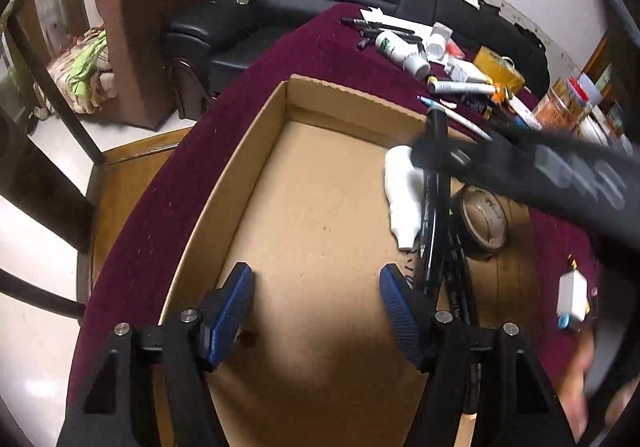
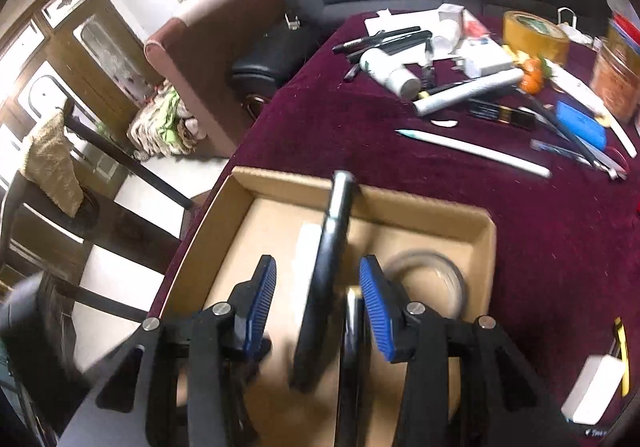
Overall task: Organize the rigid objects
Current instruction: 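Withdraw both tools from the tray back toward the table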
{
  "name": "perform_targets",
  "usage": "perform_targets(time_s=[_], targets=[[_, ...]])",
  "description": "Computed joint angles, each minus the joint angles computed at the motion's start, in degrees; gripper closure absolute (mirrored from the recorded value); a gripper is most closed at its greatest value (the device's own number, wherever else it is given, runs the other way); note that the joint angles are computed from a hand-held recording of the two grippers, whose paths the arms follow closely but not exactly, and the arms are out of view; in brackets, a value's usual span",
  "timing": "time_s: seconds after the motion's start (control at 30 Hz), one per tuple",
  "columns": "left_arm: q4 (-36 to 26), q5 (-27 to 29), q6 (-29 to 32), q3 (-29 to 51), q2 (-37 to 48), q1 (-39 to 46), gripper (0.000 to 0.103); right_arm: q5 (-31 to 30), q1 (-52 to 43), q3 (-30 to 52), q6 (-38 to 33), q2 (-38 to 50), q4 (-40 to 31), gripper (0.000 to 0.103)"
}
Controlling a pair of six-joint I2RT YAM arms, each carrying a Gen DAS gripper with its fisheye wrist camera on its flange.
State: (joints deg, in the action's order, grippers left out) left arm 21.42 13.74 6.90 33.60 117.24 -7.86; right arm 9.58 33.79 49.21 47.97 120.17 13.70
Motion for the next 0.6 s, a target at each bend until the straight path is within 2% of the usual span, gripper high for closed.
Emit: perform_targets(time_s=[0.03, 0.07, 0.1, 0.23, 0.3, 0.4, 0.43, 0.47, 0.5, 0.53, 0.6], targets=[[0.0, 1.2, 0.4, -0.6, -0.4, 0.8, 0.032, -0.1, -0.2, 1.3, 0.2, 0.9, -1.2, 0.061], [-0.3, 2.5, 0.8, -0.9, -0.7, 1.6, 0.031, -0.6, -0.4, 2.4, 0.4, 1.8, -2.2, 0.071], [-0.7, 4.8, 1.2, -1.3, -1.1, 3.2, 0.031, -1.9, -0.7, 2.9, 0.4, 2.7, -2.3, 0.087], [-4.7, 16.7, 1.1, 0.2, -1.5, 10.5, 0.031, -5.7, 0.7, -1.1, 1.7, 1.0, 1.4, 0.088], [-5.5, 19.9, 0.3, -0.4, -3.1, 12.9, 0.031, -6.9, 1.4, -2.8, 2.7, 0.9, 2.5, 0.088], [-4.9, 20.5, 0.5, -3.8, -8.6, 13.7, 0.031, -4.8, 2.9, -6.9, 2.7, -1.4, 6.8, 0.087], [-4.0, 20.2, 0.7, -6.3, -12.1, 13.6, 0.031, -2.1, 3.6, -7.9, 2.4, -3.4, 5.8, 0.085], [-3.7, 19.5, 1.1, -8.5, -15.4, 13.3, 0.031, -0.4, 4.1, -9.2, 2.6, -5.7, 4.7, 0.069], [-3.6, 18.7, 1.6, -10.8, -19.1, 12.9, 0.031, 0.3, 4.5, -11.3, 2.8, -8.6, 4.6, 0.048], [-3.9, 18.3, 2.3, -12.9, -22.8, 12.7, 0.029, 1.2, 5.3, -14.6, 2.9, -12.8, 5.4, 0.04], [-3.9, 17.1, 2.1, -17.2, -30.2, 11.5, 0.023, 7.0, 8.7, -20.6, 3.5, -21.9, 4.2, 0.038]])
